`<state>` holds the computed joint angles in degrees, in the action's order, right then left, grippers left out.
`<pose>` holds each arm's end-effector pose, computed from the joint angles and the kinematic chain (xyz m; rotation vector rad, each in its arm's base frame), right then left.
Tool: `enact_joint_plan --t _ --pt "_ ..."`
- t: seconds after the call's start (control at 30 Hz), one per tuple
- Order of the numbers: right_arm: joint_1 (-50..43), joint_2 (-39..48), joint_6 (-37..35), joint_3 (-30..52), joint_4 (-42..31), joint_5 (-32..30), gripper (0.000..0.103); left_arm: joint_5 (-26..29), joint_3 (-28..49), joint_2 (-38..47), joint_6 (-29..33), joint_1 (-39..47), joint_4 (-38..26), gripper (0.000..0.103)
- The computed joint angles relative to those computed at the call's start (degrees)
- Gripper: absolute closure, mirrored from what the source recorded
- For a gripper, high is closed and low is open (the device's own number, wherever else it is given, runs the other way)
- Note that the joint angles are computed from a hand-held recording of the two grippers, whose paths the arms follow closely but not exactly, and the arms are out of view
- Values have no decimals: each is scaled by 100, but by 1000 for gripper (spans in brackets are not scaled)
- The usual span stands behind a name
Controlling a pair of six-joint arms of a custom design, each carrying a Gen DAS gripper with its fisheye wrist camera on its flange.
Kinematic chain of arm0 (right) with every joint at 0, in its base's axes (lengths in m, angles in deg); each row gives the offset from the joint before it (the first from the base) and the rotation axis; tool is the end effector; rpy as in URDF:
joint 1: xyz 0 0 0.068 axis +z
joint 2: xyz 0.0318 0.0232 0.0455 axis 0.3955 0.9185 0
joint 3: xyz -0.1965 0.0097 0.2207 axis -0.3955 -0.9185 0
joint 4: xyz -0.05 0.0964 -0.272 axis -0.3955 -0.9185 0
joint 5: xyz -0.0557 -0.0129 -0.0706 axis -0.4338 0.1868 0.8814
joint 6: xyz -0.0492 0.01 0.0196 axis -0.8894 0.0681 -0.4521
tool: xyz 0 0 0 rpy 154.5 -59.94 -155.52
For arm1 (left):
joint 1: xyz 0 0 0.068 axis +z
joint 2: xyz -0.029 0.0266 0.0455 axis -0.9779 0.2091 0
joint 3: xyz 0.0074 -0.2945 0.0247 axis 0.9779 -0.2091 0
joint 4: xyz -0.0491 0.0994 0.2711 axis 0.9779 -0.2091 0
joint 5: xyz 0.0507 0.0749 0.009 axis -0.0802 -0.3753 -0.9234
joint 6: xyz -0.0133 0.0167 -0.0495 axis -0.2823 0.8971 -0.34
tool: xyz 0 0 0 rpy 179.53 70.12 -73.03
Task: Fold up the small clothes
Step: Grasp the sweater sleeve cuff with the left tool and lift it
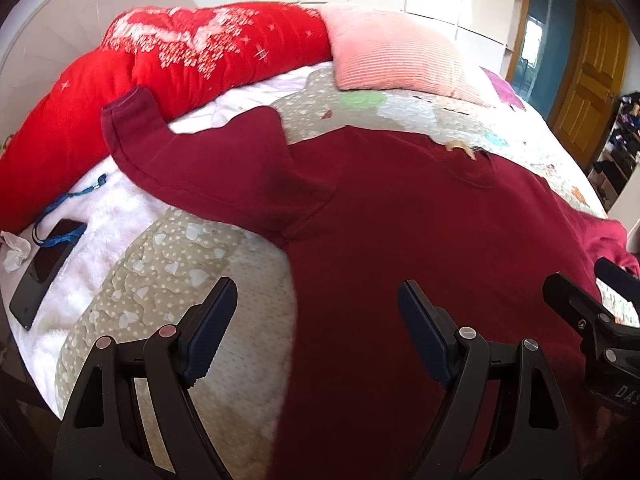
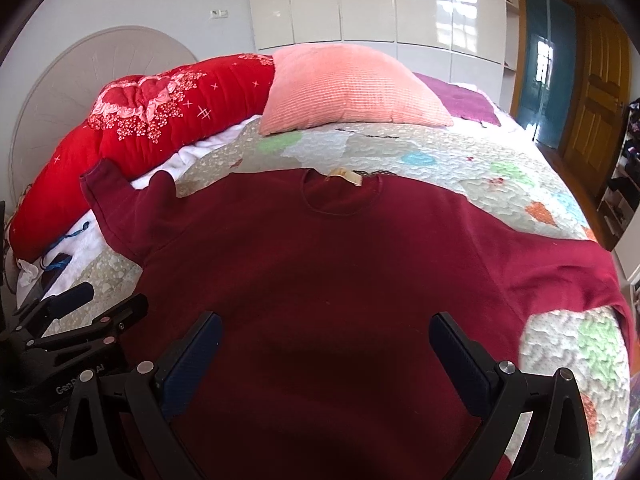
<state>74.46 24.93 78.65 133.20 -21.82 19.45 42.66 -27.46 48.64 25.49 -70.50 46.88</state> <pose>0.1878 0.1997 0.3035 0.2682 2.3789 -0.0459 0.1998 0.0167 0.2404 0.2666 2.4235 -0.1531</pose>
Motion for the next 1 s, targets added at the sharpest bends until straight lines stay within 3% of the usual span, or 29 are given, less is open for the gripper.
enact_joint_plan --t 0.13,0.3,0.4,0.53,0.77,0.97,1.0 --pt "-146 260 -284 75 413 -161 0 328 442 878 211 650 164 20" --pt "-222 654 -529 236 758 -438 0 -92 1117 2010 274 1121 667 20" --pt "-242 770 -622 243 854 -577 0 -60 1864 2951 157 1459 785 20" --pt "-319 838 -675 211 944 -772 0 -175 2562 3843 -357 1766 1581 20" --pt "-515 925 -706 160 1193 -1175 1 -1070 3519 4958 -275 1588 2502 20" --pt "-507 1117 -844 261 1183 -1310 1 -984 4264 5709 -563 1595 2609 21" --pt "-497 1125 -847 262 1167 -1298 0 -871 4385 5821 -632 1609 2573 28"
